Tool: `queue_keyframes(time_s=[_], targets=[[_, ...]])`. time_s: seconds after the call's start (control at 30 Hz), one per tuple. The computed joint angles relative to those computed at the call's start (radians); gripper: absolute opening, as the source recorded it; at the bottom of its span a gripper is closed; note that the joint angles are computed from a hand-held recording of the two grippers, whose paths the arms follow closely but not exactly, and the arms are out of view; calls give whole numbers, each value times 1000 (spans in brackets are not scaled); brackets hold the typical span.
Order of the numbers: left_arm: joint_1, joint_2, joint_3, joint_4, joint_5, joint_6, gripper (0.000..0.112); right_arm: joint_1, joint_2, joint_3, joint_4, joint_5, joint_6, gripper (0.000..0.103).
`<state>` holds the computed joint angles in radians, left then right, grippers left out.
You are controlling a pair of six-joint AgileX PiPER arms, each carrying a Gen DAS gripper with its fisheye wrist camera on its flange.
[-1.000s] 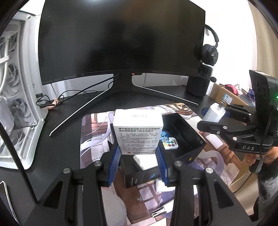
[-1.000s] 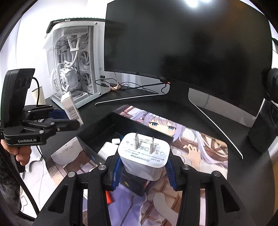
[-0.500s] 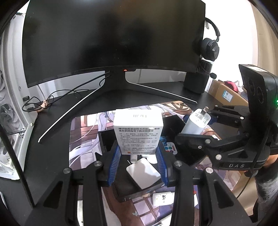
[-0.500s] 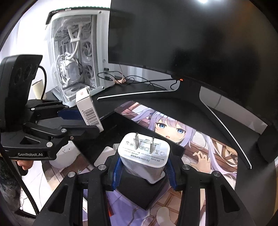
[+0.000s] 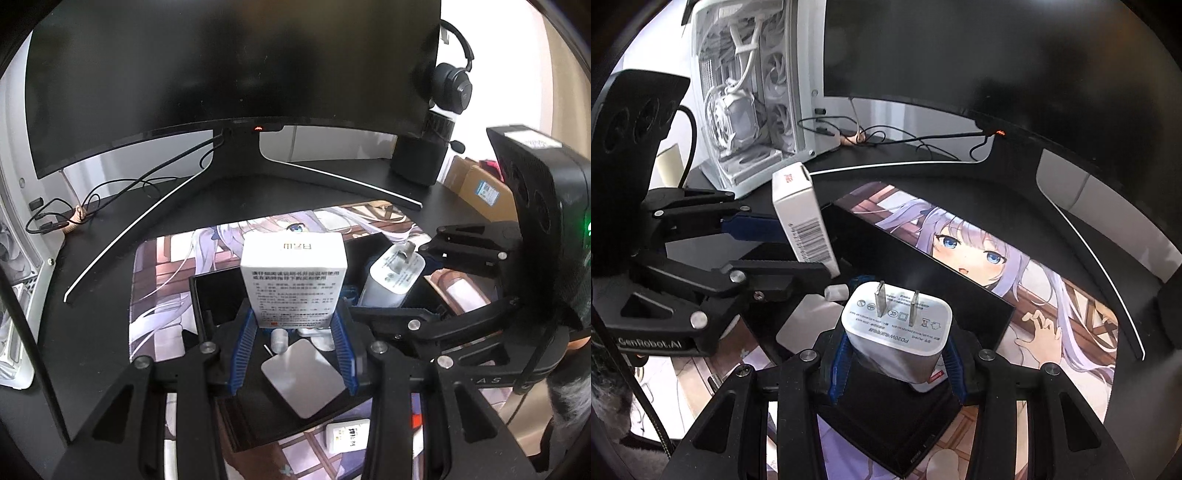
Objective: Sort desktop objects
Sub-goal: 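Lower the charger into the box and open the right tool while the left tool releases the medicine box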
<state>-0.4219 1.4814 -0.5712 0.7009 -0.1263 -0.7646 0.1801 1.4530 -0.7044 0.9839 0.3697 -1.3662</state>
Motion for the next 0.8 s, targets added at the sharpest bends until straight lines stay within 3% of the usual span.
queue_keyframes(time_s=[0.4, 0.5, 0.8], targets=[[-6, 70, -41, 9, 17, 8, 39, 35, 70, -66, -196, 0, 166, 44], [8, 79, -41, 79, 5, -58, 39, 47, 85, -81, -246, 7, 202, 44], [16, 87, -43, 142, -7, -98, 39, 52, 101, -101, -282, 33, 206, 43]])
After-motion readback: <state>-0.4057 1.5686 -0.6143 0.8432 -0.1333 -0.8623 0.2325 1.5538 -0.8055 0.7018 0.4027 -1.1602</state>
